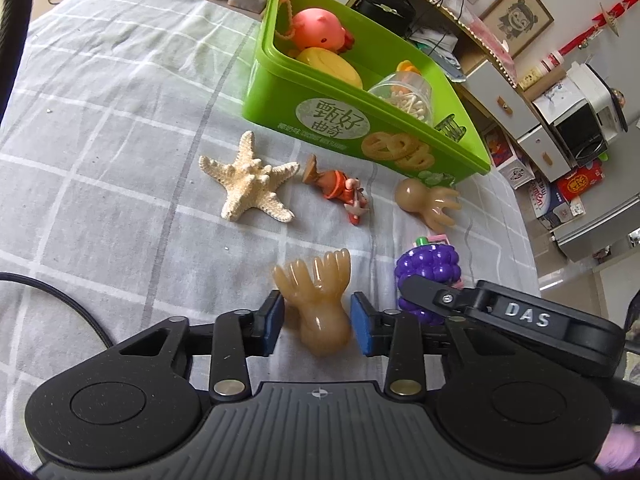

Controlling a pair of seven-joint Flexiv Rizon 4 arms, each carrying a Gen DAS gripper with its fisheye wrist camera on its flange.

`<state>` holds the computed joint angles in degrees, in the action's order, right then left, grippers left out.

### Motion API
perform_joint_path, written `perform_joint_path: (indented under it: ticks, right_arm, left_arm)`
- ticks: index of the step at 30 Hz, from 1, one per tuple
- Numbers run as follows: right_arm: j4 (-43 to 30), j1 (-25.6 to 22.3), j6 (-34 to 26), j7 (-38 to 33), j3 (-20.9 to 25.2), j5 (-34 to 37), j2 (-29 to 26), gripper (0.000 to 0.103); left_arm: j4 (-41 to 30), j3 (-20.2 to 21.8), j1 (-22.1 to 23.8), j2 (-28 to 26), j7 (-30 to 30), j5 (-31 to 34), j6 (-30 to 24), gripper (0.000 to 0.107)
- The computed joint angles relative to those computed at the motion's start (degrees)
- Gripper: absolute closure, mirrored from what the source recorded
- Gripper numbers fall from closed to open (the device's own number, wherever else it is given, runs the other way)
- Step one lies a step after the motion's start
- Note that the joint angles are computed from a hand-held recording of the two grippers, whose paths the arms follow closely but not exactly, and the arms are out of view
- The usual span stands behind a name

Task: Organize rigid objects
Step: 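Grasp the tan hand-shaped toy with the left tool while the right tool grasps the purple grapes, then carry the grapes and tan toy into the green bin and release both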

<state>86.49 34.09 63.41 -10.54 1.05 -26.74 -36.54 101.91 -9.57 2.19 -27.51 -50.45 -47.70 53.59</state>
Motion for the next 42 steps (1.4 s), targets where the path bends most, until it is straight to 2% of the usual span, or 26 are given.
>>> perform_joint_path:
  ticks: [2,13,29,42]
  right_arm:
    - [-0.3,-0.2,0.3,-0.6,0.4,0.2,-0.3,0.078]
    - [-0.2,-0.5,1.4,-1.4,1.0,2.0,-0.2,0.078]
    - [1.4,-1.2,8.4,0.8,1.1,5.7,0.7,0.079]
    - [2.5,-1.2,14.0,3.5,0.3,8.0,1.2,0.079]
  left_arm:
    - [0.1,-0.1,0.1,0.2,0.5,0.0,-0.3,0.074]
    - [0.5,-0.5,0.0,0.6,2.3,-1.8,0.6,0.074]
    - [0.5,-1.0,0.1,1.5,5.0,-7.0,0.2,0.075]
    - [-0.5,-0.9,0.3,2.0,6.3,-12.3,-2.2,0.076]
